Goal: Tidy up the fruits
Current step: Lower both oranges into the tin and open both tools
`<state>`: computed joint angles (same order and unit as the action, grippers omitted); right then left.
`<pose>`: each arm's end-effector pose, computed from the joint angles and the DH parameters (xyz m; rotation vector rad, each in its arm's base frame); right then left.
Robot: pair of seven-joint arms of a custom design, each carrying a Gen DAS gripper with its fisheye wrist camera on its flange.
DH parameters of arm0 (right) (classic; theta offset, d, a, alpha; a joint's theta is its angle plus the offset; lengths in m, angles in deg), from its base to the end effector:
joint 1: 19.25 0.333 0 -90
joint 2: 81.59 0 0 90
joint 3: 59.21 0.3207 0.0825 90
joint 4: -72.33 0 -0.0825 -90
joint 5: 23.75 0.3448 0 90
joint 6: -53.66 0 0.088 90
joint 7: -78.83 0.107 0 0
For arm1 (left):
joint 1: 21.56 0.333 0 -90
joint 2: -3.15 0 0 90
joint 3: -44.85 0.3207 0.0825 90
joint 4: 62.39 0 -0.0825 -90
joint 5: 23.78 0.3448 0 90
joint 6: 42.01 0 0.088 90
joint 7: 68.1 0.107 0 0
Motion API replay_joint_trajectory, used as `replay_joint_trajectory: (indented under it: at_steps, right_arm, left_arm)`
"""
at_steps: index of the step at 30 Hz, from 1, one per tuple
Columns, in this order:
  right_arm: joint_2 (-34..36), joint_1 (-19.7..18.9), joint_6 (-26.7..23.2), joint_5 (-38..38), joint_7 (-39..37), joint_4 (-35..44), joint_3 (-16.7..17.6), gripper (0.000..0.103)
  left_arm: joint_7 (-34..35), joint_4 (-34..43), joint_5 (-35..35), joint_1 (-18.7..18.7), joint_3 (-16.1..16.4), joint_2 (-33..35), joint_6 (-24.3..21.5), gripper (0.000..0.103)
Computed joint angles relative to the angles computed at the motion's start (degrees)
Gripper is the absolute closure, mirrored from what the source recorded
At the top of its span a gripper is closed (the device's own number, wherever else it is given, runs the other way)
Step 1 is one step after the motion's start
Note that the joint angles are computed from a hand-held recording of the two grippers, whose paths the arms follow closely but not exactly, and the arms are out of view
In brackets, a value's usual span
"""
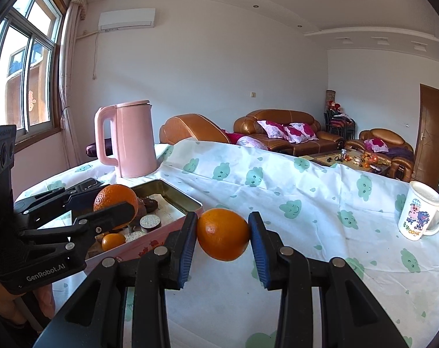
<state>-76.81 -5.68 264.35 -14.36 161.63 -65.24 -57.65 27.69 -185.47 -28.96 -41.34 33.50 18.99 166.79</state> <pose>0.5032 0.1137 0.4643 -1.5974 1.3187 -0.9074 0.5127 -0.2830 0.4610 -1.1274 1.8782 -1.3299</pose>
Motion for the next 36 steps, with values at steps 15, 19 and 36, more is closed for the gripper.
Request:
replay_joint_trajectory:
  at_steps: [15, 19, 36]
  right_arm:
    - [5.31, 3.14, -6.58, -5.30, 1.13, 10.99, 1.53, 0.065]
    - [7.09, 3.53, -8.12, -6.69, 2.29, 13.41, 2.04, 0.065]
    - [14.30, 0.89, -16.19, -13.34, 8.27, 22.94, 6.56, 0.065]
  left_arm:
    - [0.10, -2.29, -4.35, 3.16, 2.63, -1.71, -1.70, 0.059]
    - [-0.41, -2.37, -4.18, 4.01, 2.80, -1.78, -2.75, 0.059]
    - [-7.06, -3.46, 3.19, 10.33, 1.35, -2.52, -7.84, 0.059]
